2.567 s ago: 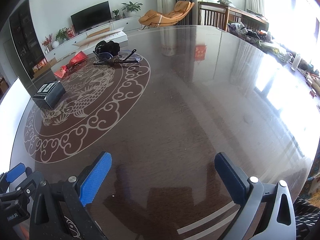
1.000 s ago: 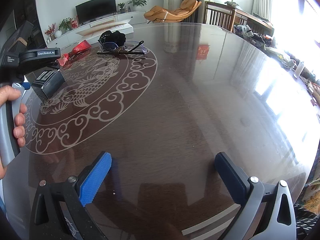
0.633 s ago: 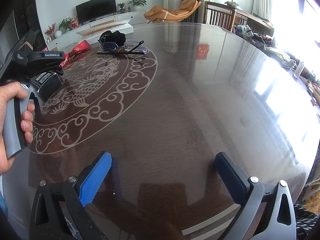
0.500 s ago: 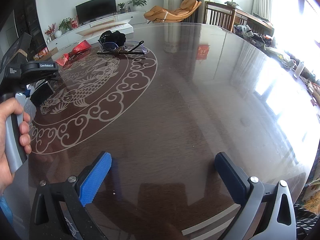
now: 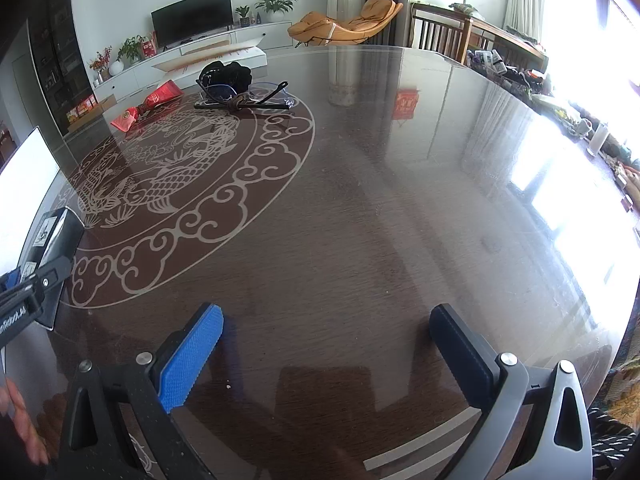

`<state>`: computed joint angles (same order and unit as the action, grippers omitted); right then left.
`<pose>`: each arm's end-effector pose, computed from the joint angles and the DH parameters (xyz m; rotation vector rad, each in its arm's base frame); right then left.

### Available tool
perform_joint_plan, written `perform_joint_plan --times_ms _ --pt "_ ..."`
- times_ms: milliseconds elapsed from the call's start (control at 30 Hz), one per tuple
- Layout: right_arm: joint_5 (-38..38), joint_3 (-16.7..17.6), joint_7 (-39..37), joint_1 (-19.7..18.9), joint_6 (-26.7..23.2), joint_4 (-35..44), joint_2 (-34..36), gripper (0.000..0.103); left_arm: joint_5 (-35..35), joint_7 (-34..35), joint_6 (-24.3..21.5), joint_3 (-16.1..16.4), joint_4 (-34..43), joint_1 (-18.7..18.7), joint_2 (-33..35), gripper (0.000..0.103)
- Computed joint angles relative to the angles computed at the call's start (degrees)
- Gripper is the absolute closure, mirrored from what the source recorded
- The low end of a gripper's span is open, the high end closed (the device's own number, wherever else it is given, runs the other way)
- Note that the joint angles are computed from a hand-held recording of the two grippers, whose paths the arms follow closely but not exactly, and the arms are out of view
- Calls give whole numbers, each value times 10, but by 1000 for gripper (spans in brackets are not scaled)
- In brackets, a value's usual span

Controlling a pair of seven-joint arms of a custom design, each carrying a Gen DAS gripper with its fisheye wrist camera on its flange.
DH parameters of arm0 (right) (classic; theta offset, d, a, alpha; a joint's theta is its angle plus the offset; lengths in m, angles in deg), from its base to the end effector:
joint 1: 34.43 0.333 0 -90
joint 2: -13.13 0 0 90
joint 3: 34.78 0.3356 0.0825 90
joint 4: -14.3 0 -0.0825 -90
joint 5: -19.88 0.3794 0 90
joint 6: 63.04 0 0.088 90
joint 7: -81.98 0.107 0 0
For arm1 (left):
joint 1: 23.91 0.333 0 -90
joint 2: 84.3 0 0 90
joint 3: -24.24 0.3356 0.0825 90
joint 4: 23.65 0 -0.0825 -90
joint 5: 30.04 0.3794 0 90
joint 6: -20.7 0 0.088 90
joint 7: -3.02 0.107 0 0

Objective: Organize objects
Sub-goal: 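Hold the soap box in the left tool while the right tool grasps the glasses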

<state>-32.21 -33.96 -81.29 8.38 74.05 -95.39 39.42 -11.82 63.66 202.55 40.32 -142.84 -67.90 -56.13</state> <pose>0.4667 0.4350 0.2788 -1.4825 2.2901 -0.7259 0.5409 -0.3342 0.2812 -1.5209 2.2197 -0.7111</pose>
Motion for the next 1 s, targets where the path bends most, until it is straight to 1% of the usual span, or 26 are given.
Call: perform_joint_plan --times_ms 33,67,233,267,333,367,467,533,700,767,867,900,1000 --pt "0 0 0 0 0 0 0 0 0 6 -8 -11 -4 8 -5 20" --pt "0 0 0 0 0 0 0 0 0 8 -18 -19 -5 15 -8 10" --pt "0 0 0 0 1 0 0 0 18 -4 -38 -43 10 37 -4 8" --pt "0 0 0 0 0 0 0 0 25 -9 -38 -43 10 37 -5 6" --pt "0 0 0 0 1 0 0 0 44 -29 -44 -23 16 20 -1 0" --pt "0 0 0 0 1 0 0 0 50 -32 -45 -28 19 26 1 0" --pt "0 0 0 0 1 0 0 0 51 -33 -45 -60 19 59 0 0" --pt "0 0 0 0 1 0 0 0 61 -41 -45 -56 20 56 0 0" --pt "0 0 0 0 1 0 0 0 69 -35 -36 -69 20 71 1 0" --pt "0 0 0 0 1 0 0 0 71 -44 -28 -56 19 59 3 0" --pt "-1 0 0 0 1 -1 0 0 72 -61 -9 -20 14 26 7 0" --pt "-1 0 0 0 1 0 0 0 69 -61 -8 -15 14 21 8 0" --pt "-1 0 0 0 1 0 0 0 60 -52 -8 -14 14 19 9 0"
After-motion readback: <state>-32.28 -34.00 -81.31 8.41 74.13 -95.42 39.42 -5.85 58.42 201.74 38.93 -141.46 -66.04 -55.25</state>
